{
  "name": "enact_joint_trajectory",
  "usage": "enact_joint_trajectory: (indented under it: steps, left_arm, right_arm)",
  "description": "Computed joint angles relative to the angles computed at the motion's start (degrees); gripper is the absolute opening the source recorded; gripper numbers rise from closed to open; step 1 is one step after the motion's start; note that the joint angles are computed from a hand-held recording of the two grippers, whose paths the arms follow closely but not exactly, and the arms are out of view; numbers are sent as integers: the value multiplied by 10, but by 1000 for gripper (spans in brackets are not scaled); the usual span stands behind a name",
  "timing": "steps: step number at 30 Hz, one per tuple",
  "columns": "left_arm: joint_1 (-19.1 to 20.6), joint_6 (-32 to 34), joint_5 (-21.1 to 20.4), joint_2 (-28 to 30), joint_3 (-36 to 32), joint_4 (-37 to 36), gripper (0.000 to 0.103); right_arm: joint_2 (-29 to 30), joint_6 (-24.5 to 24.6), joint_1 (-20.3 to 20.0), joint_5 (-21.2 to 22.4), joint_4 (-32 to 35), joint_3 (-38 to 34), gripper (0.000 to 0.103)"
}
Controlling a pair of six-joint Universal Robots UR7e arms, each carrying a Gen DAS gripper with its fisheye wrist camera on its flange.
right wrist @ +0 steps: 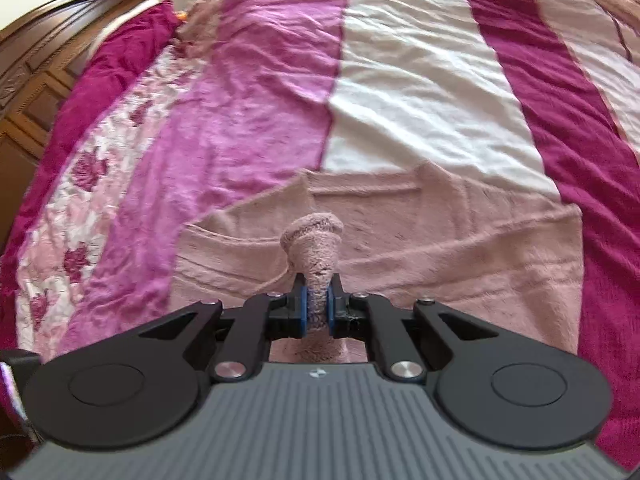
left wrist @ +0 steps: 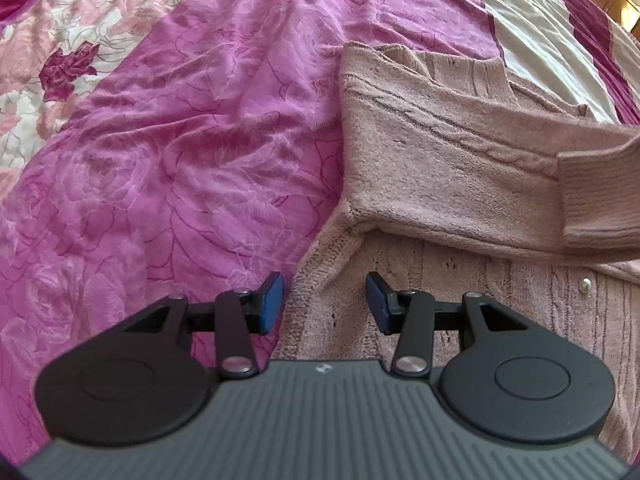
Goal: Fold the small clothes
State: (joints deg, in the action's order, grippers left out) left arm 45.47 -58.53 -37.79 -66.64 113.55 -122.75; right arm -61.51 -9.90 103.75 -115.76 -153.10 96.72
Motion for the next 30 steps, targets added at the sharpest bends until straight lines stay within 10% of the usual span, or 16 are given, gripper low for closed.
enact_joint_trajectory:
  steps: [11, 16, 23, 30]
  left_arm:
    - [-2, -3, 1, -2, -2, -3, 47]
    - [-8, -9, 7, -6, -5, -17, 47]
    - [-11, 27, 18, 11, -26, -55, 47]
    - [-6, 52, 15, 28, -40, -70, 47]
  right_arm:
    - [53, -4, -49, -69, -36, 7, 13]
    - [57, 3, -55, -73, -41, 6, 43]
    - [33, 45, -26, -108, -74, 31, 56]
    - [19, 46, -1, -51, -51, 61, 61]
